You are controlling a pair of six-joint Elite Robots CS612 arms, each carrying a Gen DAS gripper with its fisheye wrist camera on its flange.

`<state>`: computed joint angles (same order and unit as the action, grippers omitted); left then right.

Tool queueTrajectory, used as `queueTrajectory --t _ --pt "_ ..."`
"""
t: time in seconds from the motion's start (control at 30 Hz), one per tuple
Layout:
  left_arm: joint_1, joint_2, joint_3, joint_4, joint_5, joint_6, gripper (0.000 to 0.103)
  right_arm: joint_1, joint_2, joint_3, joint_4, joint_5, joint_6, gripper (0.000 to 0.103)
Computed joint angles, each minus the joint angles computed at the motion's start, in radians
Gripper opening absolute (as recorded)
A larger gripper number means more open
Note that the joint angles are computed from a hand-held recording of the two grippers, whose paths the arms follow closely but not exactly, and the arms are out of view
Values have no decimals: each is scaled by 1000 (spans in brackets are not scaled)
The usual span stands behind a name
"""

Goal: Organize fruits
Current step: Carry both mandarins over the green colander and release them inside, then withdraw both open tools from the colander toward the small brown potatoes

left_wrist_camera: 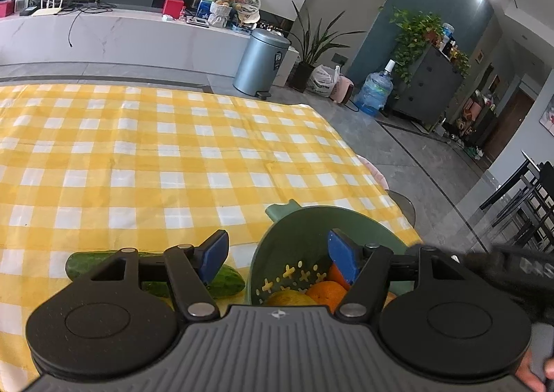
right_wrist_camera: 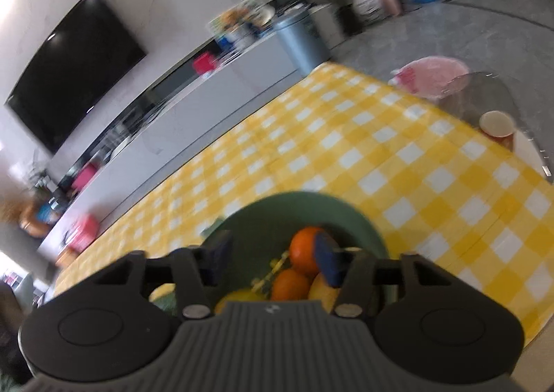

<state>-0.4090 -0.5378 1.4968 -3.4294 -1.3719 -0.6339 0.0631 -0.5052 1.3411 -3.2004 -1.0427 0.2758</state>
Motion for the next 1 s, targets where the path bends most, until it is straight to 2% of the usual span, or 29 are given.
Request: queueTrajectory --t 0.07,0.13,0.23,0.33,0.4,0.47,0.5,0.63,0.7,0.73,0.83,0.87,1.0 --pt "2 -2 5 4 -6 -4 78 -8 -12 5 80 74 -68 46" --pt "4 0 7 -9 -16 -24 79 -3 -27 6 161 81 -153 47" --pt "8 2 6 -6 -48 -45 79 13 -48 0 286 53 -250 47" --pt "18 10 5 -44 -100 -59 79 16 -53 -3 375 92 -318 46" --pt "25 14 6 -66 -137 -74 79 22 -58 0 423 45 -317 46" --pt "24 12 11 -75 -123 -61 79 30 -60 1 452 -28 -290 46" --pt "21 9 15 -77 -106 -50 79 32 -60 2 460 -41 -273 46" --pt "22 3 23 -72 -82 -50 80 34 -59 1 472 -35 -254 46" --pt "25 2 24 -70 -88 -65 80 40 -60 -2 480 -48 -256 43" --pt "26 3 24 -70 -90 -72 80 44 -60 -5 491 -57 -266 37" --pt "30 2 25 -66 -95 -82 80 48 -57 -16 511 -52 -285 36" --pt "31 2 26 -66 -96 -83 80 52 -55 -15 501 -65 -287 30" --pt "34 1 28 -67 -100 -88 80 48 -52 -7 454 -64 -248 30"
